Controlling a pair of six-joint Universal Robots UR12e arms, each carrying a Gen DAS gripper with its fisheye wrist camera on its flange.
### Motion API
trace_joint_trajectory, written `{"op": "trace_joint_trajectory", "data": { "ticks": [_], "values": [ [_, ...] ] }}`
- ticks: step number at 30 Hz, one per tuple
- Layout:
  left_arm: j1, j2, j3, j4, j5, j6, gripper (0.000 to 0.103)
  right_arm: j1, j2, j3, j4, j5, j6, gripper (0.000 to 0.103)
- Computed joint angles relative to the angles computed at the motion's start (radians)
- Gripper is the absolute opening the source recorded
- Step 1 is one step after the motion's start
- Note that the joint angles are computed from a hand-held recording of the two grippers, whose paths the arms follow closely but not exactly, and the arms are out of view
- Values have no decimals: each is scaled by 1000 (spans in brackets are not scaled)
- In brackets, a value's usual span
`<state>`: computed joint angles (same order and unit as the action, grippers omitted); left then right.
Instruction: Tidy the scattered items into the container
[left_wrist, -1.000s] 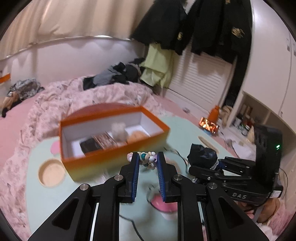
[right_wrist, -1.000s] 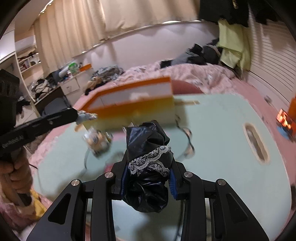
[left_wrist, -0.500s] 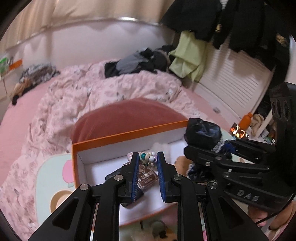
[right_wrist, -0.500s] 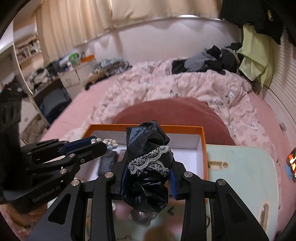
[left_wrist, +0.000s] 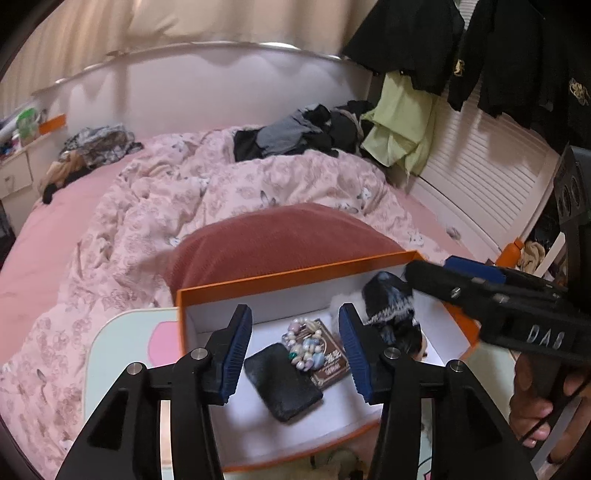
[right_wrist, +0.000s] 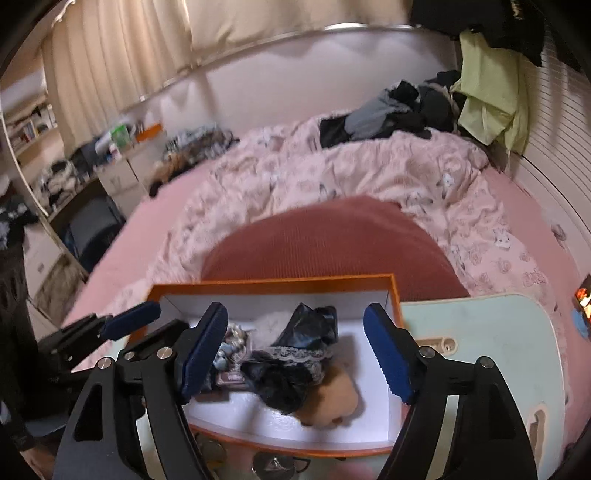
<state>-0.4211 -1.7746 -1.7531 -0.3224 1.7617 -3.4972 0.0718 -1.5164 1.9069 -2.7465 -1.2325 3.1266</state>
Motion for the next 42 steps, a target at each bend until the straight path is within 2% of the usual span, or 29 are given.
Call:
{"op": "trace_joint_trajectory", "data": {
  "ticks": [1,4,5,9,11,14,18,23,27,29,32,35,42],
  "values": [
    [-4,7,-8,5,4,4,50,-1,-3,1,-2,1,6,76],
    [-22,33,-37,5,15,7,71,-12,-35,38,-28,16,13,76],
    [-29,41,-48,8,18,7,75,-14,-50,56,-40,12,8,76],
    [-75,81,-108,33,20,26,79,-14,-128,146,-70,-27,-33,76],
    [-98,97,-144,55,5,24,84,-16,-174,194,-56,-31,-81,76],
    [-126,109,-186,60,-9,-4,86,-11,-225,245,-23,-80,-152,76],
    [-169,90,-202,55,45,-32,86,-10,-257,295,2,-125,-181,76],
    [-178,76,-184,-7,64,-35,86,6,-267,336,-18,-190,-188,77],
    [-174,74,-188,-15,68,-63,88,-5,-259,334,36,-183,-186,77],
    [-179,69,-184,-23,88,-64,94,-9,-258,344,22,-184,-184,82],
    [-187,64,-181,-31,109,-57,97,-11,-257,353,0,-196,-169,85],
    [-188,62,-179,-34,109,-49,99,-16,-248,350,4,-221,-141,103],
    [-189,63,-179,-49,122,-28,101,-15,-246,355,-17,-224,-135,103]
  ]
}}
